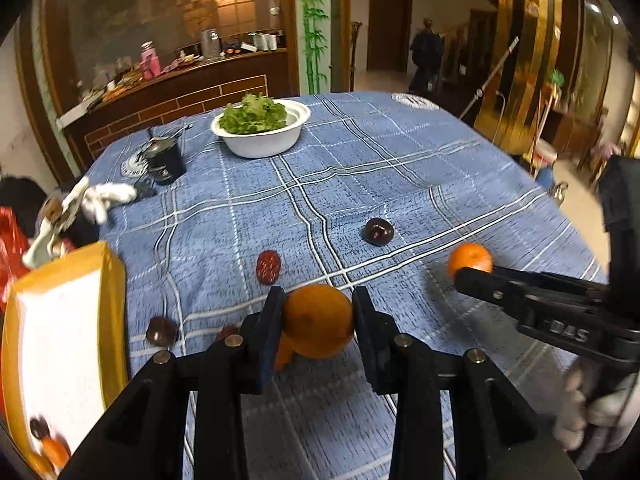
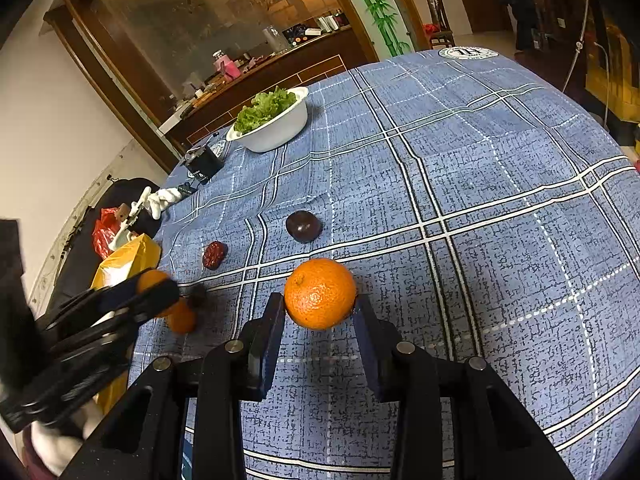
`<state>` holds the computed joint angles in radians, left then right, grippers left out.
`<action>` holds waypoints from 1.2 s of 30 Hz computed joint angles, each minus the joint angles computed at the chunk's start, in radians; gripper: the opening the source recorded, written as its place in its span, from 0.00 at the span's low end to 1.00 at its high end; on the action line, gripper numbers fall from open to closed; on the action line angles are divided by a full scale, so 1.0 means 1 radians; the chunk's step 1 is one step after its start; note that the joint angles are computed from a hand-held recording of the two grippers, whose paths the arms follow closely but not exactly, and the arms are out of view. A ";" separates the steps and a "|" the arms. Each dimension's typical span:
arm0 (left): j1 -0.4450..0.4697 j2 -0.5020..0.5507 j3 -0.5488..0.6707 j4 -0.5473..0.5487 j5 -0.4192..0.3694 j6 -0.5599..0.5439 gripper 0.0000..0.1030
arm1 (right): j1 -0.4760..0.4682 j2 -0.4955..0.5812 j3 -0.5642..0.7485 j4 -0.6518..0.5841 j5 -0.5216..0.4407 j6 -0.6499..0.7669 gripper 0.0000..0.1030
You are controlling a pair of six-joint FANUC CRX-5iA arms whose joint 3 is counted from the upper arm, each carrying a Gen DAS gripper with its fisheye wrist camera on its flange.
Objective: Organize fruits
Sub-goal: 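Grasp another orange with the left tool and lift it toward the tray while the right tool holds its orange, then release the orange into the tray with the left tool while the right tool releases its orange there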
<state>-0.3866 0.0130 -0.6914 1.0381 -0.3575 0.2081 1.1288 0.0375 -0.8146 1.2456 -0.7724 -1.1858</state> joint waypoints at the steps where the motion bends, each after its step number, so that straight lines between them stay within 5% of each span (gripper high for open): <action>1: 0.011 -0.009 -0.005 -0.004 -0.012 0.012 0.32 | 0.003 0.003 0.004 -0.003 -0.007 0.004 0.37; 12: 0.150 -0.125 -0.103 0.119 -0.099 -0.009 0.32 | 0.019 0.026 0.015 0.037 -0.035 0.005 0.37; 19: 0.363 -0.200 -0.110 0.068 -0.122 0.009 0.33 | 0.069 0.096 0.145 -0.031 -0.121 0.153 0.37; 28: 0.541 -0.026 0.060 -0.064 -0.160 0.115 0.33 | -0.084 0.268 0.414 0.176 0.271 0.280 0.38; 31: 0.580 0.044 0.120 -0.124 -0.216 0.190 0.33 | -0.081 0.375 0.564 0.050 0.341 0.458 0.39; 36: 0.620 0.136 0.203 -0.192 -0.284 0.289 0.33 | -0.036 0.559 0.856 -0.340 0.282 0.902 0.39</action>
